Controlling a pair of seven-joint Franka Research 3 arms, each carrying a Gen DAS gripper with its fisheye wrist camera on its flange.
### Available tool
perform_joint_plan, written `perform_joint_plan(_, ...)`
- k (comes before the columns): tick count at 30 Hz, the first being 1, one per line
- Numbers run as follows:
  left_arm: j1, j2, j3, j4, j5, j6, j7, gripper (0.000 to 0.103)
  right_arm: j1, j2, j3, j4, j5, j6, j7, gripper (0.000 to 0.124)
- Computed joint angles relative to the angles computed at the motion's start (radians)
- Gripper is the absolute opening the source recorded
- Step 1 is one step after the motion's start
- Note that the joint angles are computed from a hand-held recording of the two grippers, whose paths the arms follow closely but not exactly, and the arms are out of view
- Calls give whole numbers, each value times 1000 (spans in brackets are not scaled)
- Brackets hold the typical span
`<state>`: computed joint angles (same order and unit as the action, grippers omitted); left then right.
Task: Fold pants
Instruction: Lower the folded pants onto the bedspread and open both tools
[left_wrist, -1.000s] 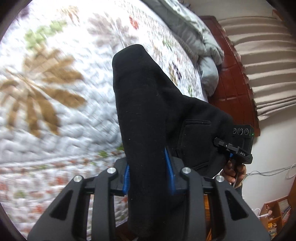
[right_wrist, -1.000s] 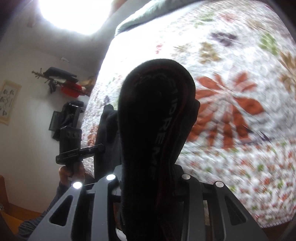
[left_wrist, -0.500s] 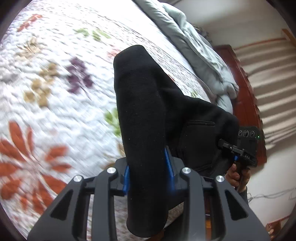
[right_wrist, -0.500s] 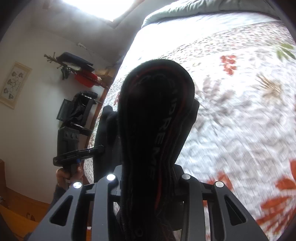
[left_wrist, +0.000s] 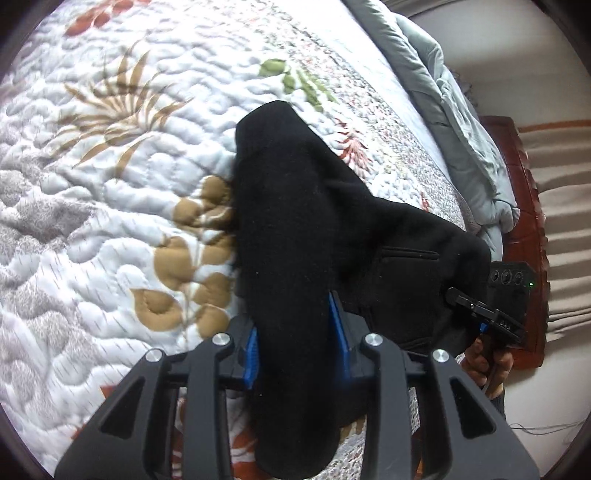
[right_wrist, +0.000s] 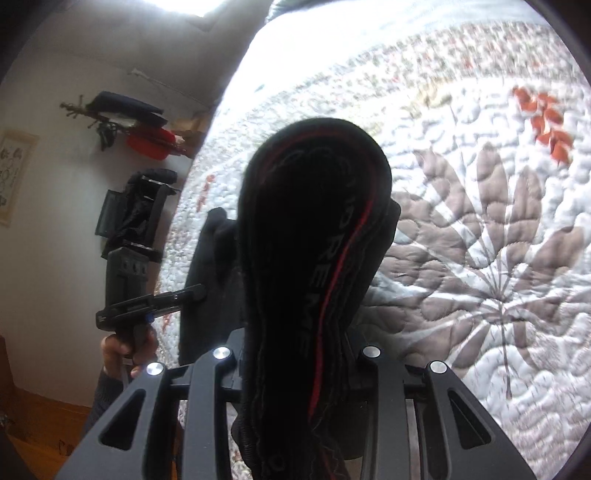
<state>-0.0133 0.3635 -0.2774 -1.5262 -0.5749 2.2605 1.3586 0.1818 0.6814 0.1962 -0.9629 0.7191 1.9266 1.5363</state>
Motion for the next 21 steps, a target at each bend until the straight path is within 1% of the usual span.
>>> perform_joint_plan(5,13,3,-10,-23,-48,16,42,36,-38,-11,11,-104,70,33,-29,34)
perform_joint_plan(8,10,-3,-12,-47,-64,42,44,39,-42,-11,12,-133,93,61,-42,43)
perform_joint_plan(10,7,-14,-13,-62,-75,65,44,43,-49,-21,12,-152,102,59,-50,51)
perform_joint_plan(11,7,-27,-13,-78,-80,82,45,47,-42,-33,1,-156,83,60,-44,55)
perform_joint_plan(12,8,-49,-10,-106,-88,107,48,56,-43,-52,-11,-178,73,75,-46,59)
perform_joint_plan(13,10,-80,-8,-142,-109,147,51,60,-41,-70,-21,-191,70,113,-37,61)
perform_joint_plan(15,2,-131,4,-193,-116,206,39,70,-51,-142,-30,-262,86,193,-47,61)
perform_joint_plan(17,-18,-199,16,-252,-90,280,49,70,-47,-185,-42,-282,71,242,-64,57)
perform_joint_plan(18,-26,-225,19,-275,-92,302,64,70,-46,-205,-43,-288,69,263,-78,55)
perform_joint_plan(20,-44,-280,12,-324,-172,363,161,71,-47,-223,-33,-283,90,279,-109,54)
perform_joint_plan(21,-56,-311,5,-351,-257,392,250,71,-42,-223,-29,-270,94,283,-117,52)
